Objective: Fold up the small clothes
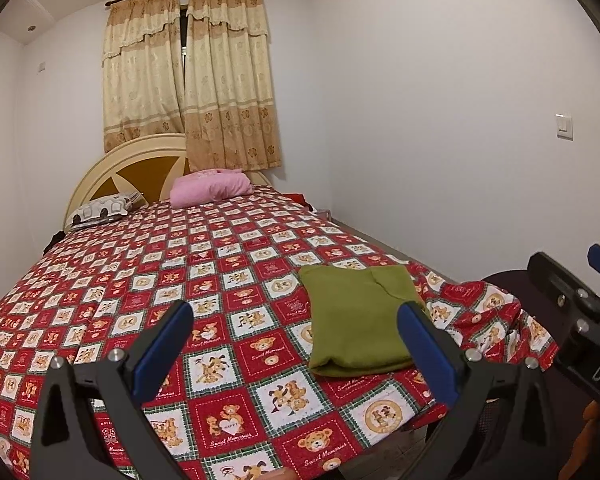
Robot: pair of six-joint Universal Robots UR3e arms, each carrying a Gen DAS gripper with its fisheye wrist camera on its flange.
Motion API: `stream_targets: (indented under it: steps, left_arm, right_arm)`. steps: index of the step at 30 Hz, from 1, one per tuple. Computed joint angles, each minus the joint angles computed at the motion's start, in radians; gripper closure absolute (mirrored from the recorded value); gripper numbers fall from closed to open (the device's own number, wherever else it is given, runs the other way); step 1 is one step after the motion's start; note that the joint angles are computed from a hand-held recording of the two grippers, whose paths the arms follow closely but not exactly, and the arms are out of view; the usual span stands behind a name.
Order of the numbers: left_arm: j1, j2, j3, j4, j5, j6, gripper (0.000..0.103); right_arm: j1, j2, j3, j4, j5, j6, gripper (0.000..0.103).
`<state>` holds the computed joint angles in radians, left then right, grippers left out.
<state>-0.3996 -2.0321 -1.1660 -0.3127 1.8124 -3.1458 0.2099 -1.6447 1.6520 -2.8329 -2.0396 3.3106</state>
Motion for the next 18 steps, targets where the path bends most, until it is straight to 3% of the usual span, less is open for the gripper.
stream_targets:
  steps: [8, 12, 18]
  left_arm:
    - [-0.004, -0.004, 0.012, -0.01, 0.013, -0.002, 0.0]
    - [-0.025, -0.038, 0.063, -0.029, 0.077, 0.001, 0.0]
    - [-0.012, -0.034, 0.071, -0.05, 0.051, -0.018, 0.0]
  right_arm:
    - [0.004, 0.004, -0.004, -0.001, -0.007, 0.003, 0.009]
    - [0.007, 0.006, -0.003, -0.003, -0.011, 0.002, 0.009]
    - [0.001, 0.007, -0.003, 0.002, -0.005, -0.001, 0.009]
